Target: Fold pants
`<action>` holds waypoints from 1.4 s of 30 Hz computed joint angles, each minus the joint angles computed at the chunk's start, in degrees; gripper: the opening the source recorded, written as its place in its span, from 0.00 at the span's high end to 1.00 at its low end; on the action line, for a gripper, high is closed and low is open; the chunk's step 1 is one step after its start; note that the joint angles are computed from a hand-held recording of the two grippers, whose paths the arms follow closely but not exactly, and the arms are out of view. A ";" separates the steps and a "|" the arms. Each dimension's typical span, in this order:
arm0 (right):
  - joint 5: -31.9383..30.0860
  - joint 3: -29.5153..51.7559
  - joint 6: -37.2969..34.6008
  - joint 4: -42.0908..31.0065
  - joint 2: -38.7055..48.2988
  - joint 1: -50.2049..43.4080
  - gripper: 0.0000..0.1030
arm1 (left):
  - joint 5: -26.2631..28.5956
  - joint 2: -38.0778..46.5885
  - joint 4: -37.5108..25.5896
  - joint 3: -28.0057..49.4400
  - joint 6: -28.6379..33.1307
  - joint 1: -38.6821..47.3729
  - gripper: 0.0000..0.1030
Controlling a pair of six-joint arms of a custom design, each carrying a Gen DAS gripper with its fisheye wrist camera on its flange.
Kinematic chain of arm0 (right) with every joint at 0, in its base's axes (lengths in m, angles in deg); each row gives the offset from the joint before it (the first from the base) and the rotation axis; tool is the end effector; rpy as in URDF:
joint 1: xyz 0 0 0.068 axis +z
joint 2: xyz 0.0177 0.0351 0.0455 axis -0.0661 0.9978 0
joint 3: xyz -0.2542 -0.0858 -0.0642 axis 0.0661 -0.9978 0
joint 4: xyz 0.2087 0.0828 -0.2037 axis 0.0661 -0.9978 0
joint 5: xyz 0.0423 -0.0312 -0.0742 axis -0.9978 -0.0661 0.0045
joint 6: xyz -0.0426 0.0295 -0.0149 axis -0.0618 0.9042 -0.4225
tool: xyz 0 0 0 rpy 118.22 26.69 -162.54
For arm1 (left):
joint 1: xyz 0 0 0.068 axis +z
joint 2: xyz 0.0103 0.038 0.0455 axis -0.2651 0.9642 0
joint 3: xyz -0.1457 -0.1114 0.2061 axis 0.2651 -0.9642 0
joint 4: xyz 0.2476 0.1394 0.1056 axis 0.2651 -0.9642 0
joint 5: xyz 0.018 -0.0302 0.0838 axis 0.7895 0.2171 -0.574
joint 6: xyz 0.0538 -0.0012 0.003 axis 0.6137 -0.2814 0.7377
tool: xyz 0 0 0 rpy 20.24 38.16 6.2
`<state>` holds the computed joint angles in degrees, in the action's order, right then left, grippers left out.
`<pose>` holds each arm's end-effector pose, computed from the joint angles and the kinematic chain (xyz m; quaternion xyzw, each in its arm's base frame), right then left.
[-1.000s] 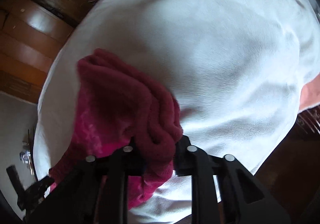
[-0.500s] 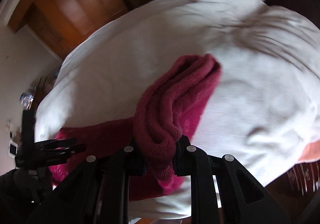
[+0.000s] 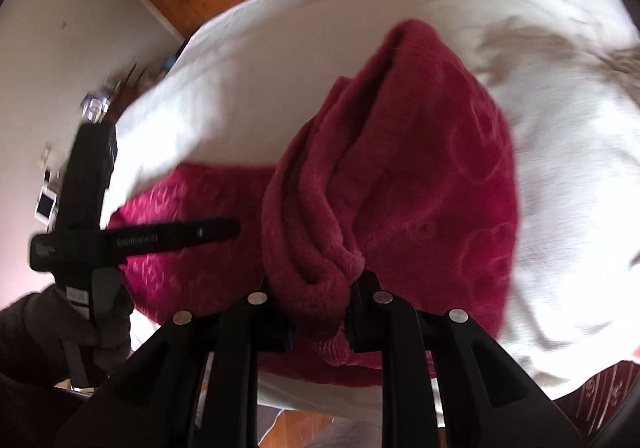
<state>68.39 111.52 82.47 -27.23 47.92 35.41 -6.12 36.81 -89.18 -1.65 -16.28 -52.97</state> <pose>0.1103 0.0871 0.2753 0.1190 0.9429 0.2027 0.2360 0.2470 -0.2052 0.1890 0.1384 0.9646 -0.2206 0.0408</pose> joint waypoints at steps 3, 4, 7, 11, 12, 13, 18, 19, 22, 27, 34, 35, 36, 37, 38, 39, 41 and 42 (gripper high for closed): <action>1.88 0.02 4.27 4.60 6.17 9.11 0.83 | 0.22 -2.21 -0.32 -2.36 0.65 2.45 0.37; 1.65 -0.09 4.73 6.59 8.51 11.07 0.83 | 0.36 -3.58 -0.31 -3.82 0.71 3.62 0.37; 0.38 -0.14 4.49 11.61 15.19 14.89 0.83 | 2.05 -6.29 0.77 -7.32 0.28 6.60 0.24; -1.31 -0.33 3.93 15.67 21.05 17.39 0.82 | 5.74 -8.21 2.38 -10.94 0.20 10.11 0.24; -1.89 -0.27 3.81 16.79 22.38 17.50 0.82 | 6.04 -8.69 2.34 -11.52 0.71 10.75 0.24; -2.25 -0.37 3.78 17.53 23.04 17.86 0.82 | 6.19 -8.98 2.54 -12.12 1.09 11.22 0.24; -2.76 -1.22 4.53 18.73 23.16 19.36 0.73 | 7.47 -9.44 3.09 -13.67 1.34 12.10 0.24; -2.63 -1.36 4.83 19.36 23.40 19.67 0.70 | 7.72 -8.89 3.44 -13.69 1.26 12.12 0.24; -3.52 -2.68 5.69 20.10 21.18 21.06 0.55 | 8.14 -7.33 4.23 -13.53 0.80 11.83 0.24; -6.82 -3.34 2.73 17.89 16.26 22.47 0.55 | 8.83 -4.14 5.82 -11.77 0.20 10.60 0.23; -5.19 -4.89 6.74 3.86 0.79 20.04 0.55 | 11.28 -0.15 10.14 -10.18 -2.12 6.64 0.18; -5.09 -5.15 7.17 1.61 -1.35 18.88 0.55 | 11.67 0.40 10.72 -9.93 -2.56 5.85 0.18; -5.06 -5.45 7.27 -0.86 -3.61 17.22 0.55 | 11.96 0.76 11.06 -9.76 -2.80 5.40 0.17; -5.04 -5.38 7.05 -2.31 -4.66 16.16 0.55 | 12.59 1.49 11.40 -9.45 -2.86 4.81 0.15; -4.96 -5.14 6.66 -3.84 -5.49 14.87 0.55 | 12.48 2.13 11.55 -9.14 -2.94 4.24 0.14; -4.99 -5.15 6.24 -4.86 -6.20 13.61 0.55 | 12.06 2.62 11.75 -8.87 -3.21 3.67 0.13; -6.23 -5.39 4.46 -6.26 -7.55 9.83 0.55 | 10.88 3.89 11.86 -8.12 -3.96 2.49 0.12; -6.93 -5.33 3.32 -6.83 -7.91 8.00 0.55 | 10.43 4.40 11.68 -7.78 -4.04 2.22 0.12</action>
